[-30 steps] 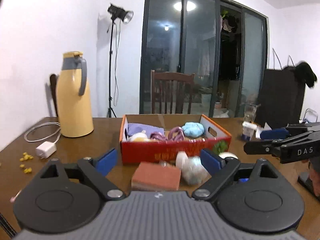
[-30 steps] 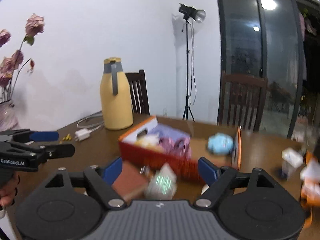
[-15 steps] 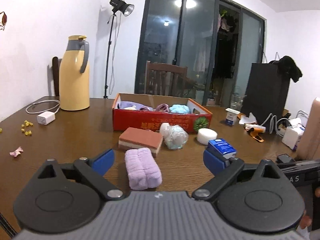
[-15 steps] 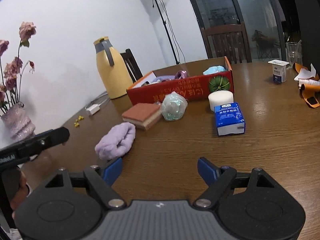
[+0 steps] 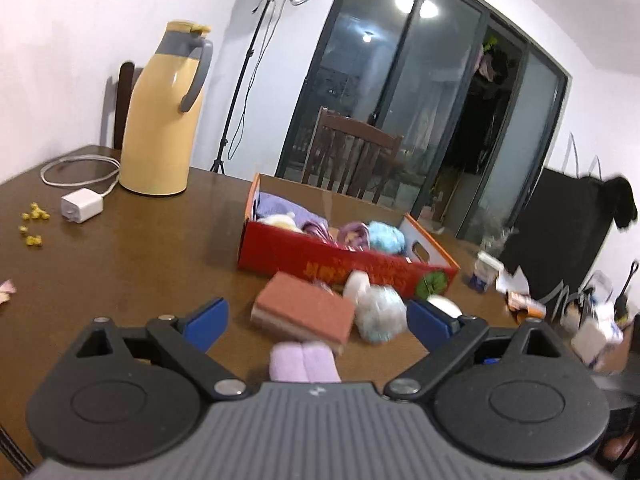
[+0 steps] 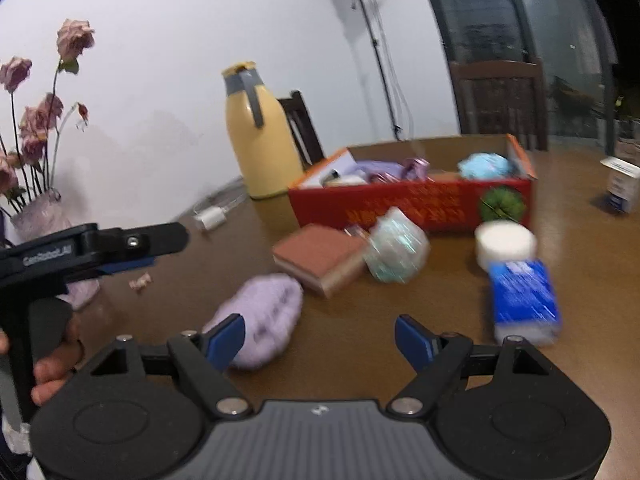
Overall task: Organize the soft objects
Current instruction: 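Reach both tools to the brown scouring sponge and close on it, then lift the sponge with both tools and carry it over the box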
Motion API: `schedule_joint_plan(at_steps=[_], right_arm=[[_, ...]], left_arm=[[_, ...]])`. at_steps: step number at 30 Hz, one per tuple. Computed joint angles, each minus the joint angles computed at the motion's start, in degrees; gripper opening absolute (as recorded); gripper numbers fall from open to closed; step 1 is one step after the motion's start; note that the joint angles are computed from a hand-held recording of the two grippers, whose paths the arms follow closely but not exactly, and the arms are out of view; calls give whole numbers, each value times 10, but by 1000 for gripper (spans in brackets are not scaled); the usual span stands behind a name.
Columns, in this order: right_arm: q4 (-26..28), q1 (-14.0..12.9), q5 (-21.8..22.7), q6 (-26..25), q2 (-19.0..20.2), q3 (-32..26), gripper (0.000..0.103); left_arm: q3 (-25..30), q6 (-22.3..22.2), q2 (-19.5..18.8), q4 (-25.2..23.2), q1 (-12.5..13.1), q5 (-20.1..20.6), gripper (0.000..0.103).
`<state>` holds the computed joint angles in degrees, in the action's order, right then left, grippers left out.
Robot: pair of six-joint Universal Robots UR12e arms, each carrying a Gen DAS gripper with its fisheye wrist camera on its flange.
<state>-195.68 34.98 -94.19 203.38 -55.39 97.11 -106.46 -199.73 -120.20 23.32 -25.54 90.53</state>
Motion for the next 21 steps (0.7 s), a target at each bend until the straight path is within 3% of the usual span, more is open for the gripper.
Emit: schedule_joint_plan(at_steps=[3,6,8,11,13,18,21], right_arm=[[13,-15,38,46,35,-49,74],[42,-27,67,93,63,-94,66],[55,-28,62,103,79,-118,63],[77,-31,46,117,94,-144,59],[86,-37,65,135,102,-154,53],[75,-35,45,131,107,-157,46],[54,-33,44,109,95,-146,44]], left_arm=[[39,-2,-26,-31,20,-41,97],[77,-7,-50,-73,32,-63,87],[99,-4,-65,-99,38,-84,82],[128,-3,-83,-140,47,-123,69],[142,-5,-90,-174,50,-134,50],[135,-17,-89,-164,51,-134,40],[114,-17,-70,-129,46,-123,37]])
